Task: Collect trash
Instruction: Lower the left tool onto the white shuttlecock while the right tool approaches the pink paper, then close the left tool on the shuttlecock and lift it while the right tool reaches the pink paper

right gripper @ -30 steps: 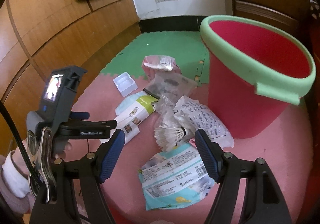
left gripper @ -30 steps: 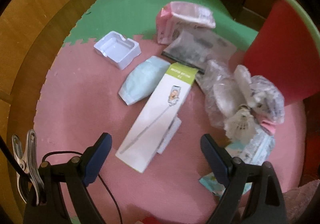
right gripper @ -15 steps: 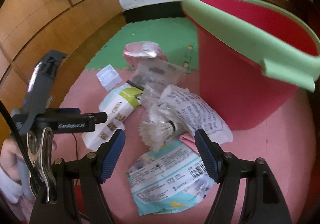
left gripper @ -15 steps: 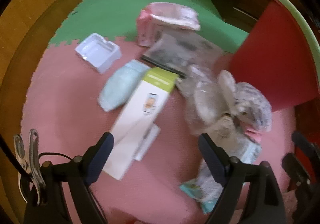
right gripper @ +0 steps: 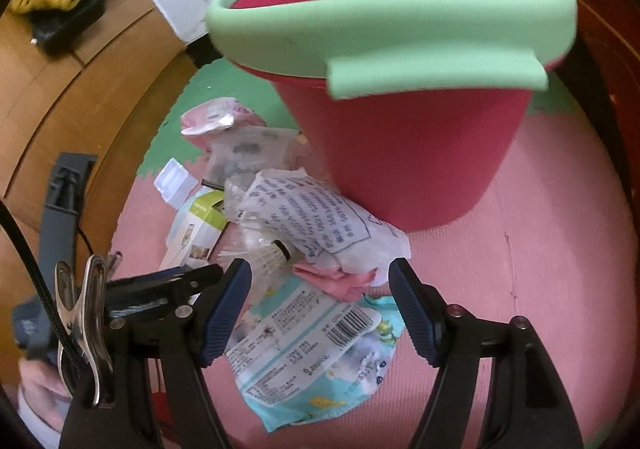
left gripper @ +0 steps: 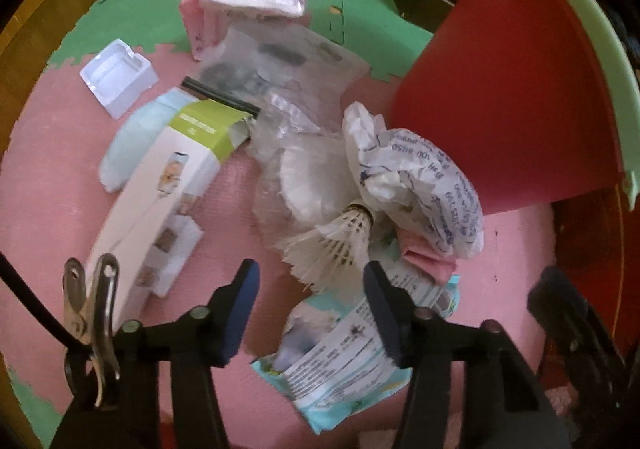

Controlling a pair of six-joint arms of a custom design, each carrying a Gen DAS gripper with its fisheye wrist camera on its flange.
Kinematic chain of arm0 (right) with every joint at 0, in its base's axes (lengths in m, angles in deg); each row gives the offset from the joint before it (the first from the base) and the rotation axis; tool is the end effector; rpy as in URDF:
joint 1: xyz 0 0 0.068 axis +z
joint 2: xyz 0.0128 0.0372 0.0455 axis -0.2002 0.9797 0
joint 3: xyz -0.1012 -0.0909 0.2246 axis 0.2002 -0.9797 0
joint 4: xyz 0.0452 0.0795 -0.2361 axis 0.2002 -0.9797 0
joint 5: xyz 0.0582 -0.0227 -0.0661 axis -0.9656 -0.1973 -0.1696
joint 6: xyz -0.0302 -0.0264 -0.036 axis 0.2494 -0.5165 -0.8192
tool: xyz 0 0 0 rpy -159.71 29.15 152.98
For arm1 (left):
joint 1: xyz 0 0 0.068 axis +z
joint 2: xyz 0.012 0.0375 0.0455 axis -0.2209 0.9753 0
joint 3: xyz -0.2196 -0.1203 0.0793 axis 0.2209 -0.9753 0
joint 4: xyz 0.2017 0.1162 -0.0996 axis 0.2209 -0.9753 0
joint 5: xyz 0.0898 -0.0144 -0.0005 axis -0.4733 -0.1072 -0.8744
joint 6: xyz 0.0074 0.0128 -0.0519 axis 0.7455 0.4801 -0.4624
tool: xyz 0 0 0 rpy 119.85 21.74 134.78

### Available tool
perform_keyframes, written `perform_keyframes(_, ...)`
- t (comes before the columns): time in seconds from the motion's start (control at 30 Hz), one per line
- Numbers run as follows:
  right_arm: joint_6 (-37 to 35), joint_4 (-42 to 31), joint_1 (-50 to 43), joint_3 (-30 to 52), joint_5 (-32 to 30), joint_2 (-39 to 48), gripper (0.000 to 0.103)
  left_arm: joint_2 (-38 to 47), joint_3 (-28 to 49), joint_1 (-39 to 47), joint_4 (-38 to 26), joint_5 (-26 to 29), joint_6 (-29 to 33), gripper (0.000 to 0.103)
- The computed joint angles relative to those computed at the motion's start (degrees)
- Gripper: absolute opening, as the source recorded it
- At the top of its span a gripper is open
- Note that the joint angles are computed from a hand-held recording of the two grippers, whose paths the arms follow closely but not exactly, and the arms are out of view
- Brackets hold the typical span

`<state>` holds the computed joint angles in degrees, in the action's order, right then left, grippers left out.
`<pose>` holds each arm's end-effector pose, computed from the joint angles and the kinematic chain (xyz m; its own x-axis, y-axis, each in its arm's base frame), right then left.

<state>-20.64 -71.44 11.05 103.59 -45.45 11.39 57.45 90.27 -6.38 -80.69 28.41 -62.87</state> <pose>0.2172 0.0982 0.3323 -0.9093 -0.0107 -0.4160 -0.1663 0.9258 0.3396 0.2223 0.0182 0.2897 -0.9521 -0.2291 -0.2024 -0.1867 0.9601 -0.2081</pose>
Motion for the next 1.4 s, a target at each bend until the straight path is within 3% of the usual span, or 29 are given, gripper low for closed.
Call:
perform_keyframes(0.53,1.42,0.15,-2.49,-1.90,-4.04,0.72,0.073,5.38,-9.17,-3.73,16.96,4.66,-11.06,0.051)
perform_keyframes(0.67,1.62,0.27,-3.11,-2.05,-4.22,0.97,0.073,7.07,-10.51,-4.86,19.77,3.47,-11.40,0.039)
perform_keyframes(0.8,1.65,0.49,-3.03,-2.18,-4.08,1.41,0.073,7.24,-11.46,-5.21,22.34,2.75,-10.97,0.020)
perform_keyframes(1.0,1.09,0.87,-2.21,-2.89,-2.57,1.64,0.073,6.20,-9.88,-1.73,19.17,4.17,-8.62,0.009)
perform_keyframes(1.4,0.91,1.30,-1.44,-4.30,-1.92,2.44,0.073,1.07,-0.19,5.01,2.59,5.33,-1.62,0.007)
